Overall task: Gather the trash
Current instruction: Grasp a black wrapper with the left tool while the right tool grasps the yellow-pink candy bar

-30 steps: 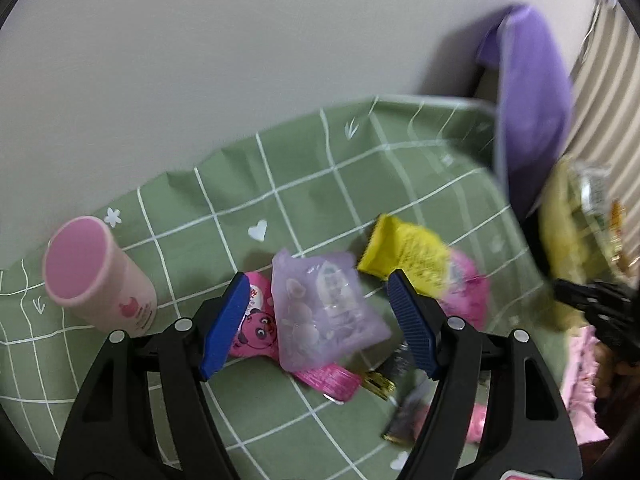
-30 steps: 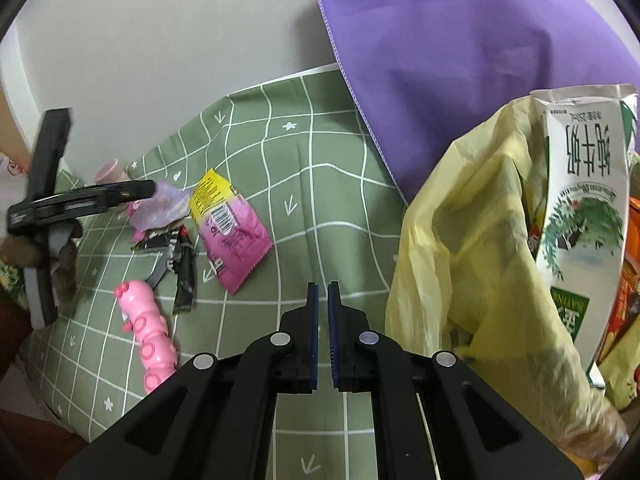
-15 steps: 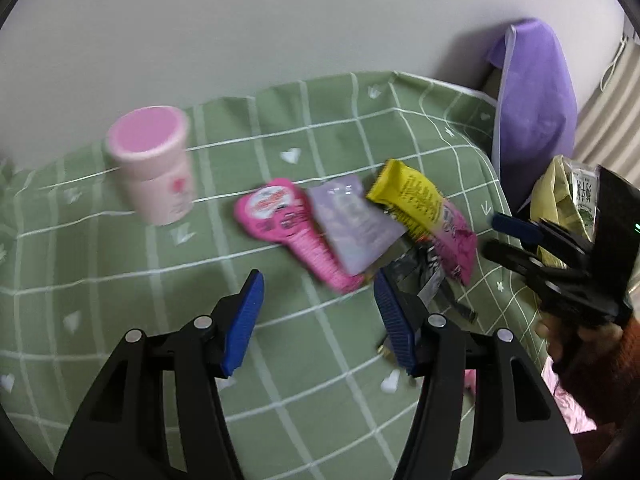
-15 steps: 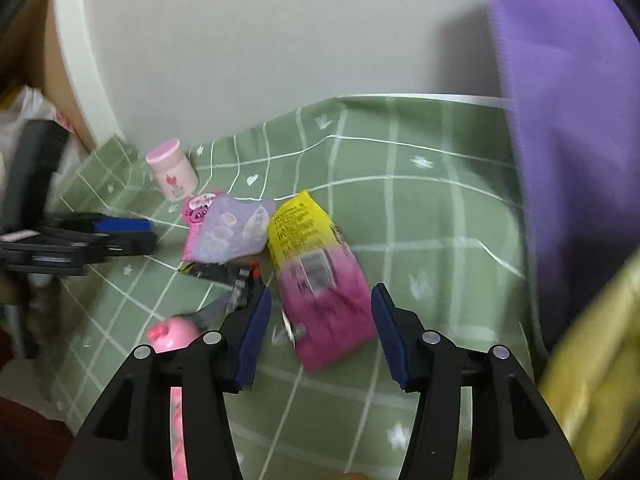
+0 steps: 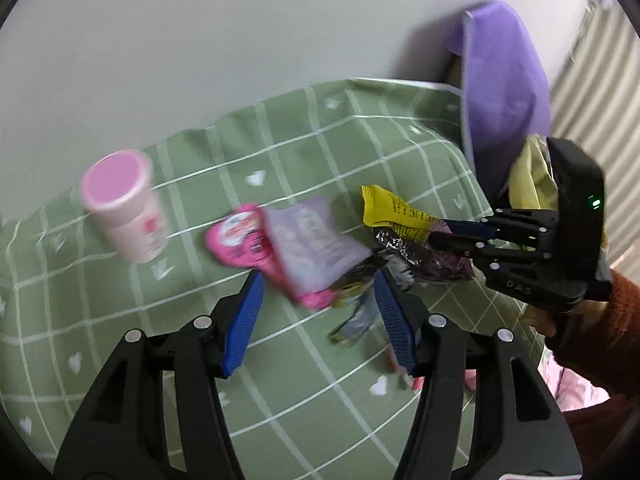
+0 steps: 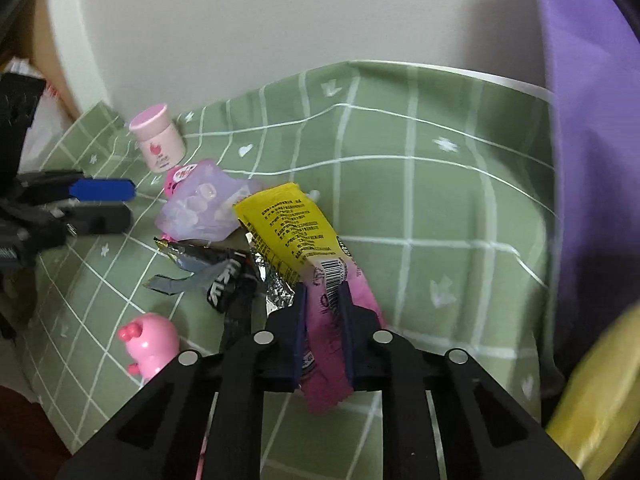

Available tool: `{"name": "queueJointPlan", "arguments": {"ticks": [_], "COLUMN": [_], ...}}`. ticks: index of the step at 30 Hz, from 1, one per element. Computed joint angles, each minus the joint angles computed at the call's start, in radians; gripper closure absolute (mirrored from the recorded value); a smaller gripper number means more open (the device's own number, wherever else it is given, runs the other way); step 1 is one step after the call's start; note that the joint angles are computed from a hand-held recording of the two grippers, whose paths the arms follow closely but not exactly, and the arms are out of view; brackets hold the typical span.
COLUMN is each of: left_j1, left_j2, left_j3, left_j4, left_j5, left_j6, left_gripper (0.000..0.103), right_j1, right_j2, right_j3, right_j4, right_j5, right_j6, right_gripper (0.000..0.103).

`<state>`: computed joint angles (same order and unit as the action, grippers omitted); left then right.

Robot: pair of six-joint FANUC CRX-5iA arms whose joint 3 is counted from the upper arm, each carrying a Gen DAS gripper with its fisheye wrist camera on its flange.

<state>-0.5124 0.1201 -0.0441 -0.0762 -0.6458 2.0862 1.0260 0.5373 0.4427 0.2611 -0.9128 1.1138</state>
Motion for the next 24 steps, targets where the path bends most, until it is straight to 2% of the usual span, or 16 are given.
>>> {"name": "queueJointPlan", "arguments": {"ticks": [5,10,14,19,22,24], "left_j1": [-0.007,-0.013,-0.004,0.018,0.015,-0.006], "left_j2": [0.072,0.104,0.085,0.063,0.101,0.149], "left_j3": [0.051,0.069,0.032,-0.039,0.005,0.097], "left_j4": [0.085,0.119,0.148,0.278,0.278,0.183], "left_j5": [0.024,0.035,0.072,0.140,0.095,0.005], "left_j6": [-0.135,-0.180,-0.194,-0.341,-0.368,-0.315], "left_gripper": [0.048,0.048,0.048,0.047,0.047,0.048], "right_j1": [0.005,0.014,0.029,0.059,0.068,0.073], "right_j2": [-0.109,-0.185,-0.228,-0.271,-0.309,-0.328], "right_j3": [-0.151,-0.265,-0.344,-0.418,-0.472,-0.498], "right_j4": [0.098,0.138,0.174,0.230,0.254,0.271], "right_j5": [0.018,0.017,0.027,0.021,0.033,0.038], "right_j6": [-0.207,-0.335,-0.434,-0.551,-0.621,-0.659], "right_gripper": [0.088,0.088,0.088,0.088,0.088,0.088]}}
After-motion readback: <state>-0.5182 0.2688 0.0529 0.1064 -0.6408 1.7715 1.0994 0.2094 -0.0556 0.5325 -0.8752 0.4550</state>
